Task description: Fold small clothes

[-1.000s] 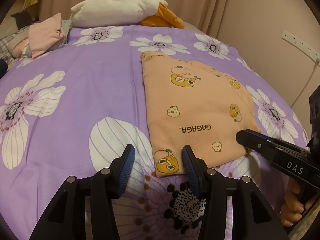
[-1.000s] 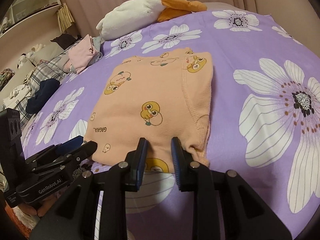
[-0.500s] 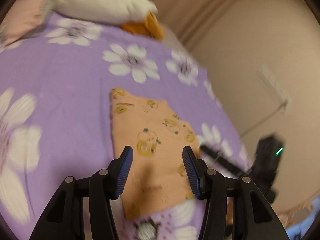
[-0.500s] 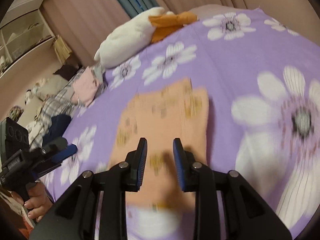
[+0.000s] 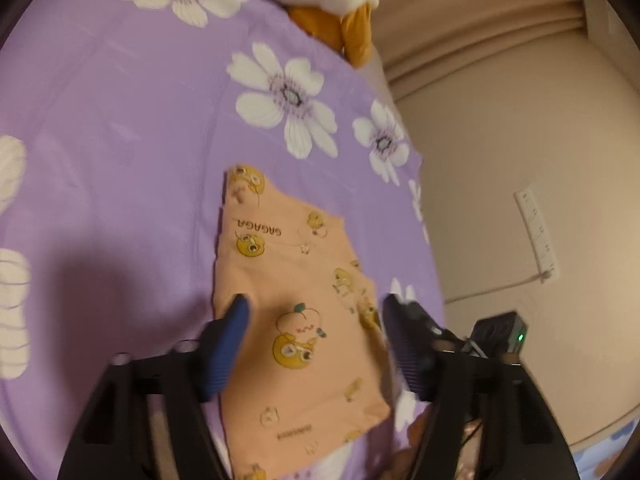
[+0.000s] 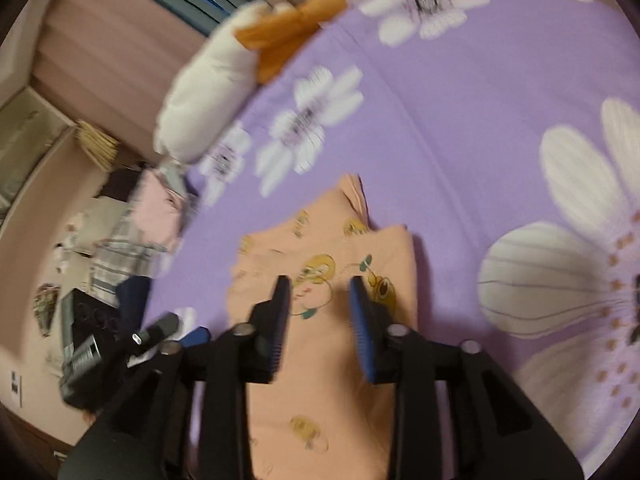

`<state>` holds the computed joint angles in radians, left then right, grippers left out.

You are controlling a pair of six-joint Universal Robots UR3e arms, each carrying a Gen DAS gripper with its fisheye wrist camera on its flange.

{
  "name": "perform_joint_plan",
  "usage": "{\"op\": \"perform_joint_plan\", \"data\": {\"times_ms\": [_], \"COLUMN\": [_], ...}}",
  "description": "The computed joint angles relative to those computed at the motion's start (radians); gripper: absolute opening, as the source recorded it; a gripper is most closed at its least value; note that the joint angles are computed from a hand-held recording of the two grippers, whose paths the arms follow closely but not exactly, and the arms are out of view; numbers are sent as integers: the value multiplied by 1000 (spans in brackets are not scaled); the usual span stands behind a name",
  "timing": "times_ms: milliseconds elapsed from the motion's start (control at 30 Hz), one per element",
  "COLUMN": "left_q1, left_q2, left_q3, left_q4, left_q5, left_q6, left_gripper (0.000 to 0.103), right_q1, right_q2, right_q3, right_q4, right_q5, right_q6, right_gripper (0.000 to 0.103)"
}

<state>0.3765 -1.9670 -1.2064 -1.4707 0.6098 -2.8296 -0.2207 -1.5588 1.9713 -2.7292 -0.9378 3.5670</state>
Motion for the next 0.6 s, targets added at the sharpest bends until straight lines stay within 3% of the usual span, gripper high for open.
{"op": "perform_joint_plan", "data": {"times_ms": [67,100,167,200,300,367,433,467,600], "left_q1": [10,20,47,61,93,87,65,32,-32], "left_q2": [-21,-57,-128,-132,-95,-114,-161,-183,-145], "left_q3": [85,149,221,203,55,59,157,213,168], "left_q4": [-179,-317,-548,-577,-464,-466,-594,-618,-501], "left_q5": [23,23,22,28,-10,-51,-36,15,73], "left_q6": [112,202,352,370,304,319,430,462,496], "left_gripper": [77,81,103,103,103,103,103,103,103], "right_q1": [-82,-116,-160,-190,-204,-191,-173,-165,-136], "right_q2": [-79,-107,-156,-188,-192,-159,-162,-163,-72], "right_q3": [56,74,96,122,116,100,104,109,71], "right_q4": [86,137,246,296,458,531,512,487,438], "right_q5": [120,156,169,182,185,181,152,147,172], "right_q6": [-85,-123,-173,-209,-294,-344,-332,-312,-297], "right_gripper": [72,72,73,74,76,76,75,76,77]}}
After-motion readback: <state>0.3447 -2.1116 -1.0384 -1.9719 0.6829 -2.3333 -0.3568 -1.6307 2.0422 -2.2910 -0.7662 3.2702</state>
